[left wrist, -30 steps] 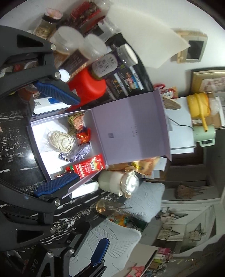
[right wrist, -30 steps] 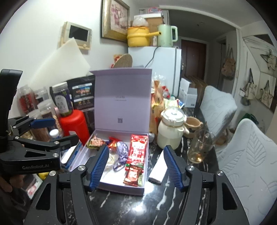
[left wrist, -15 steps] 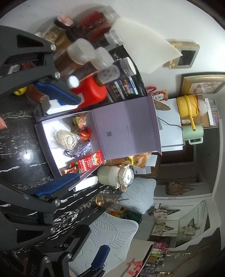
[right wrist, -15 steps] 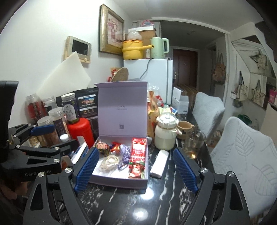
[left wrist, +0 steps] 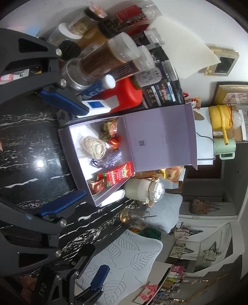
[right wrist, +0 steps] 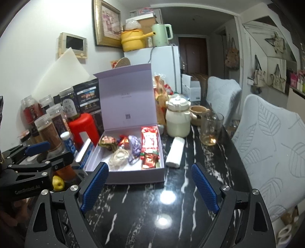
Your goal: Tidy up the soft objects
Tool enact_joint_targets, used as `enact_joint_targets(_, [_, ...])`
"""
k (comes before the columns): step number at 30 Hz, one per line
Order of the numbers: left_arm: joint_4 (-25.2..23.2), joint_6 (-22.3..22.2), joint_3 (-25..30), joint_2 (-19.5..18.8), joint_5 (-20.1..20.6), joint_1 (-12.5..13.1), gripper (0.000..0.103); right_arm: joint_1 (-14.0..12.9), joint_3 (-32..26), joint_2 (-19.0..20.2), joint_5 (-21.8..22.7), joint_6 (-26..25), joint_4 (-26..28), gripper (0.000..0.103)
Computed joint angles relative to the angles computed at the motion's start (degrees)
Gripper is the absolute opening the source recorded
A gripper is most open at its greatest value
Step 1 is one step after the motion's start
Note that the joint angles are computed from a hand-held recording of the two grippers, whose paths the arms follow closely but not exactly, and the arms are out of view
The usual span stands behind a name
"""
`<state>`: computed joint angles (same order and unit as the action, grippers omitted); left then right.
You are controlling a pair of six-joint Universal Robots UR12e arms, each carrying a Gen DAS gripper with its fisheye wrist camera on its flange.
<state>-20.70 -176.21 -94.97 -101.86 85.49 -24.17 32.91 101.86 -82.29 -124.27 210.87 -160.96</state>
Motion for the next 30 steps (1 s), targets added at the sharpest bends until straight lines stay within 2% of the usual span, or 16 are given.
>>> enact_joint_targets(11, [0.05, -1.2, -0.34, -0.04, -0.76, 0.46, 0.081, 0.57, -0.16, 0.0, 0.01, 0.06, 2.31, 0.09])
enact_joint_targets(15, [0.12, -1.4, -0.29, -0.1, 0.14, 0.41, 0.081, 0.58, -0.43, 0.15, 0.43, 0.0, 2.87, 0.09])
enact_joint_targets(30, [-0.7, -0.59, -0.36, -0.09, -1.04, 0.4, 0.081, 0.41, -1.02, 0.58, 1.38, -0.29, 3.88, 0.09])
